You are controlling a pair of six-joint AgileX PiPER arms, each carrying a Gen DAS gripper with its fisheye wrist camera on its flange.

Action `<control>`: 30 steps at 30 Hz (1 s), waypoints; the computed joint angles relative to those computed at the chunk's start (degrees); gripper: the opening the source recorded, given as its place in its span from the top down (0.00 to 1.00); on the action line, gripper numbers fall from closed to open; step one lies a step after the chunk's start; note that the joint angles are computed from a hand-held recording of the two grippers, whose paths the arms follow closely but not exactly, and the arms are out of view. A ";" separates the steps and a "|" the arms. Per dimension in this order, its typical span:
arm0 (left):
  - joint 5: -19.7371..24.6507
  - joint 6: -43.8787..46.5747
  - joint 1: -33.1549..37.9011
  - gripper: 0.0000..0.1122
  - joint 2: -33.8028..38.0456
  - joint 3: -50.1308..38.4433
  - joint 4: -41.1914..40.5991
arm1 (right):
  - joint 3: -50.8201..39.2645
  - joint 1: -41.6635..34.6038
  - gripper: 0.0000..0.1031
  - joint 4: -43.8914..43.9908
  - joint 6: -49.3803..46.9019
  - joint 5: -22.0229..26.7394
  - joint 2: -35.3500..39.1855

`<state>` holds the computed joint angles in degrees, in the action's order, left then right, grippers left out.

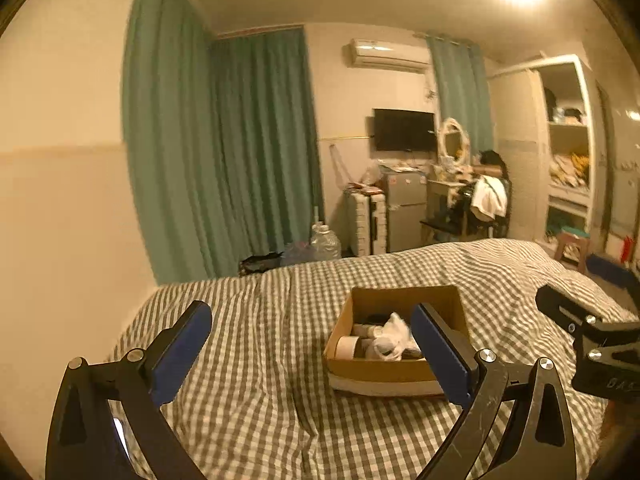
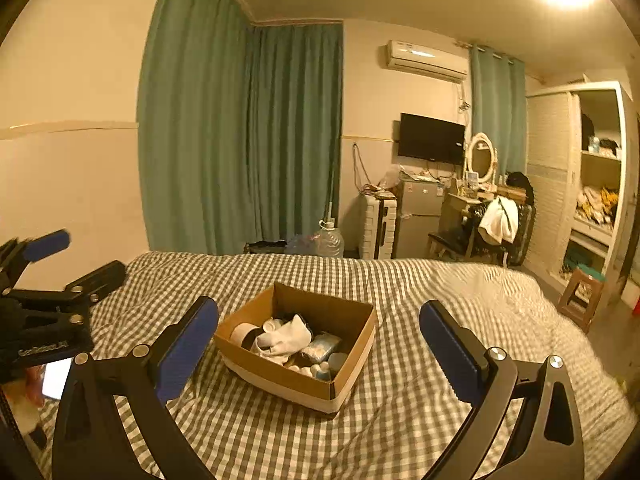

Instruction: Organize objects

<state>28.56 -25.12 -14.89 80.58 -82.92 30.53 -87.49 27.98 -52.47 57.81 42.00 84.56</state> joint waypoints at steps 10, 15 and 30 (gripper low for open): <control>-8.19 -25.59 -1.42 0.09 3.31 15.05 26.28 | 14.72 0.24 0.02 -19.38 29.79 -2.49 4.71; -8.84 -22.14 -0.27 0.09 4.92 14.94 21.48 | 14.58 -0.42 0.02 -17.98 29.24 -3.50 6.97; -8.63 -19.16 1.02 0.09 3.43 15.53 17.07 | 15.33 0.54 0.02 -20.02 30.77 -1.29 7.20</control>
